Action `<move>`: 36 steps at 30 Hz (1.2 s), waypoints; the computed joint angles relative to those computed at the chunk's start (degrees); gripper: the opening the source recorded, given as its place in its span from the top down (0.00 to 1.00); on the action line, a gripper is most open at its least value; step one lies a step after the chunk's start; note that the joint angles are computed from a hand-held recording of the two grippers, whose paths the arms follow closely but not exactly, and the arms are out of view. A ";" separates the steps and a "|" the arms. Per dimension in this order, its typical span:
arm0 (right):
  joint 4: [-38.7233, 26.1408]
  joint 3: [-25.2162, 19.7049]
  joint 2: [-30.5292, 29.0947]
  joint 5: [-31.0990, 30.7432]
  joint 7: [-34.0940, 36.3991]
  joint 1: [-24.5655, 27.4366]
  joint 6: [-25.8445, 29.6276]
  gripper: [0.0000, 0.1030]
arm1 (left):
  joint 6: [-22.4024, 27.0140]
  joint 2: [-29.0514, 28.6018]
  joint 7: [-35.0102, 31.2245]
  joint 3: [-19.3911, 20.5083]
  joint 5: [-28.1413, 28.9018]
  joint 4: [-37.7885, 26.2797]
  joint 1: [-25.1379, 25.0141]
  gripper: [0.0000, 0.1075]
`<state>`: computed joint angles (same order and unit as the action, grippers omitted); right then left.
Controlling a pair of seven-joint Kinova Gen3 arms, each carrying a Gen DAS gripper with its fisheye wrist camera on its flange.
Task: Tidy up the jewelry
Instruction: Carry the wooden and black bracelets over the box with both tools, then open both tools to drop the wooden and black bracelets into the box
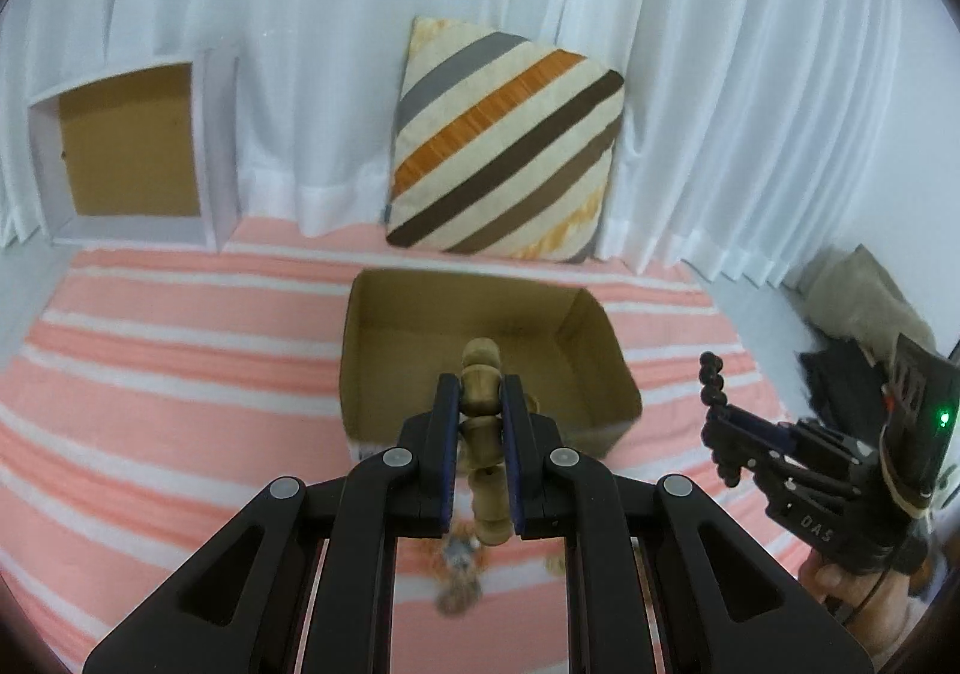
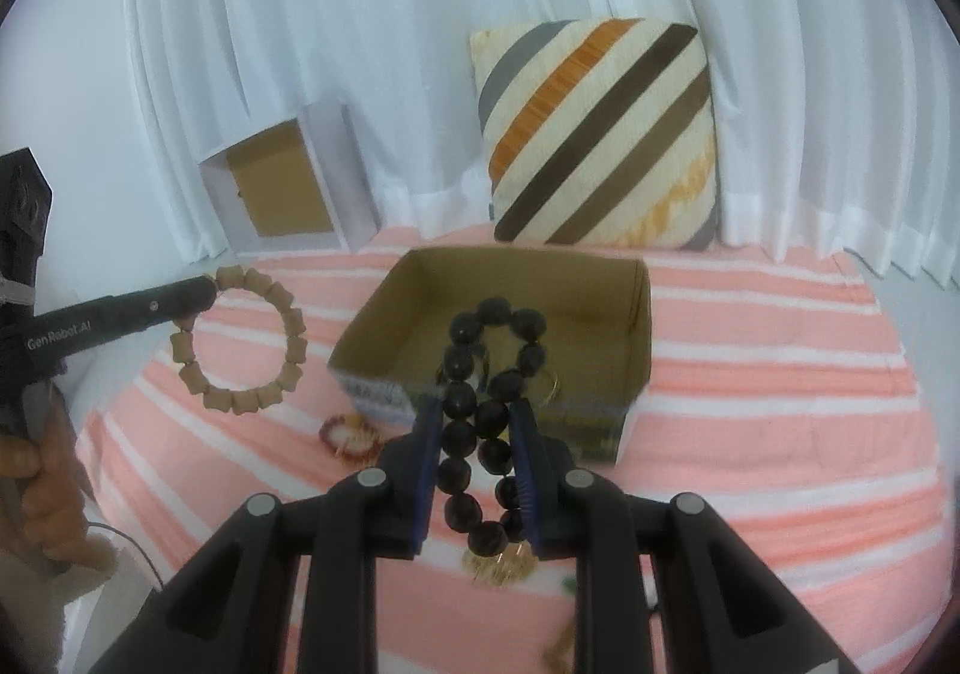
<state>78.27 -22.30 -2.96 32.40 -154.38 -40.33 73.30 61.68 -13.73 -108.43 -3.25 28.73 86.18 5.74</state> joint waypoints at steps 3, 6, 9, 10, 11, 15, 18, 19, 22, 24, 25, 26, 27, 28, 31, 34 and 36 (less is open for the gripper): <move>-1.46 2.34 1.61 -1.32 3.70 1.58 -2.01 0.77 | -1.47 3.34 1.43 1.85 -1.07 -2.29 -0.05 0.89; -2.34 4.76 3.69 -3.20 7.07 2.99 -4.41 0.78 | -3.90 6.95 3.46 4.34 -3.32 -3.73 0.07 0.89; -2.34 7.17 5.74 -5.57 10.63 4.35 -7.27 0.77 | -5.86 9.95 5.81 6.22 -6.01 -4.32 0.35 0.89; -2.26 7.87 6.50 -6.08 11.41 4.71 -8.02 0.77 | -6.66 11.05 6.69 6.79 -7.05 -4.37 0.52 0.89; -2.28 8.57 7.21 -7.14 12.48 5.16 -8.68 0.77 | -7.38 11.91 7.53 7.31 -8.20 -4.44 0.73 0.89; -2.65 10.71 10.25 -10.50 16.01 6.16 -9.97 0.77 | -9.86 14.78 9.82 8.71 -11.98 -3.80 1.81 0.89; -2.47 11.92 12.10 -12.35 17.44 6.40 -10.84 0.77 | -10.98 16.18 11.17 9.27 -14.02 -3.08 2.55 0.89; -2.49 12.23 12.66 -12.72 17.83 6.35 -10.95 0.77 | -11.73 16.55 11.59 9.48 -14.92 -2.59 2.91 0.89; -1.59 13.02 13.71 -14.78 18.66 6.66 -12.28 0.69 | -12.54 17.62 13.80 9.93 -18.33 -2.16 4.10 0.68; -0.64 13.59 13.53 -15.38 17.36 6.62 -13.53 0.40 | -13.35 17.51 16.03 9.88 -20.22 -1.31 4.60 0.26; 0.50 13.46 12.75 -14.36 15.71 6.49 -14.62 0.38 | -15.16 16.32 16.82 9.64 -20.72 0.36 4.62 0.20; 1.56 13.98 11.84 -12.41 13.61 5.30 -15.02 0.38 | -16.75 15.02 16.68 9.43 -20.62 1.92 4.41 0.20; 1.84 13.86 11.45 -10.79 12.29 4.73 -14.52 0.38 | -17.41 14.48 15.74 9.23 -19.87 2.70 4.03 0.20; 2.13 13.74 11.08 -9.45 11.18 4.39 -14.16 0.38 | -17.17 13.71 14.66 8.93 -18.78 3.22 3.59 0.19; 3.72 12.86 9.02 -5.57 6.91 3.43 -12.75 0.38 | -17.21 11.07 11.99 7.75 -15.65 5.44 2.37 0.19; 5.30 11.00 6.86 -1.77 3.43 2.45 -10.37 0.38 | -17.05 7.73 9.52 6.56 -13.71 8.46 1.69 0.17; 6.84 9.16 5.17 0.86 0.34 1.54 -8.53 0.38 | -16.35 5.13 7.23 5.07 -11.88 10.93 1.35 0.17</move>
